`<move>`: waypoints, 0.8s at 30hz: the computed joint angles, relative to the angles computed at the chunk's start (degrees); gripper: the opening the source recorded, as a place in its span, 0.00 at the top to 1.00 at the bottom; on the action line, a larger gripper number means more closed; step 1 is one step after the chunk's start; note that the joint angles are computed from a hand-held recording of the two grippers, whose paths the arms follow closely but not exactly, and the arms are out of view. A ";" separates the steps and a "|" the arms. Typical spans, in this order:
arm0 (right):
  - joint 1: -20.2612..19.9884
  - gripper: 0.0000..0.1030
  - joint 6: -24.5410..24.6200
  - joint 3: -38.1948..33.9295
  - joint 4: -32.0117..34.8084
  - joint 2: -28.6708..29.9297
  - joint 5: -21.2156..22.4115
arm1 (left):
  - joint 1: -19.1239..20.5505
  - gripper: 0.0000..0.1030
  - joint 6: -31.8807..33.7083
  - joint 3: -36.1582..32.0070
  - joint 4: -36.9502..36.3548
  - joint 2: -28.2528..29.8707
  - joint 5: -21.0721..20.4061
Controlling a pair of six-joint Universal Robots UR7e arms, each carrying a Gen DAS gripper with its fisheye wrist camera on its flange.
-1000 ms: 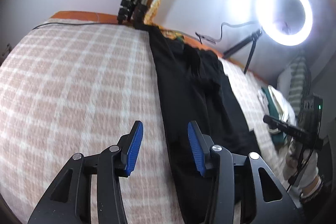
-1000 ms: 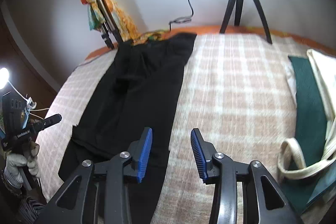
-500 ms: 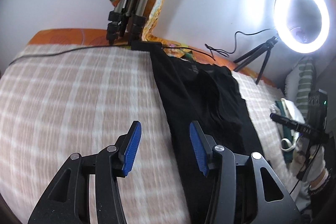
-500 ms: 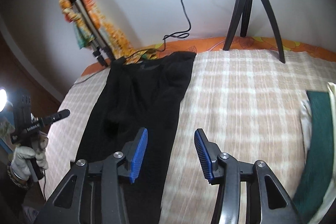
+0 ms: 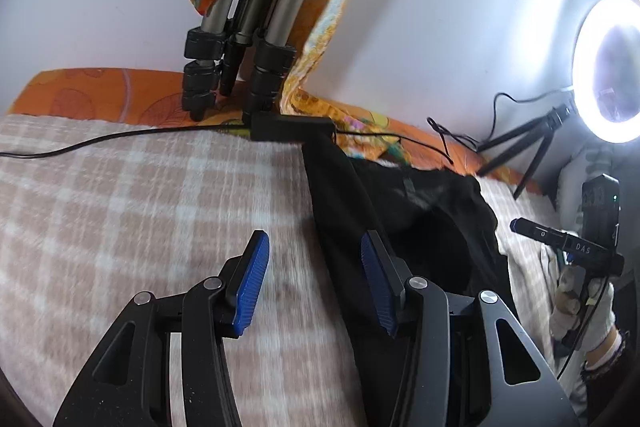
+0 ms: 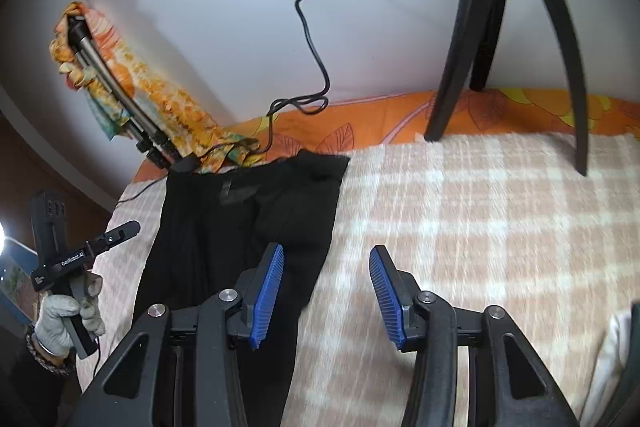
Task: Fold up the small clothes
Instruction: 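Close left gripper on the collar end while right gripper grips beside it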
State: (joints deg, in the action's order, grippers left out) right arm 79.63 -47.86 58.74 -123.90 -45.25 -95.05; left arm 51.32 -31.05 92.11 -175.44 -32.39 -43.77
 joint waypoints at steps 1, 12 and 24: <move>0.06 0.53 0.33 -1.09 0.71 0.69 0.29 | 0.31 0.55 0.12 -0.64 0.11 0.35 -0.12; 0.98 0.57 0.96 -10.74 6.77 7.27 0.12 | 3.38 0.56 6.10 -6.66 -1.05 3.29 -3.00; 2.31 0.80 1.40 -20.72 10.91 14.40 -0.33 | 4.88 0.71 10.29 -11.80 0.69 5.48 -6.25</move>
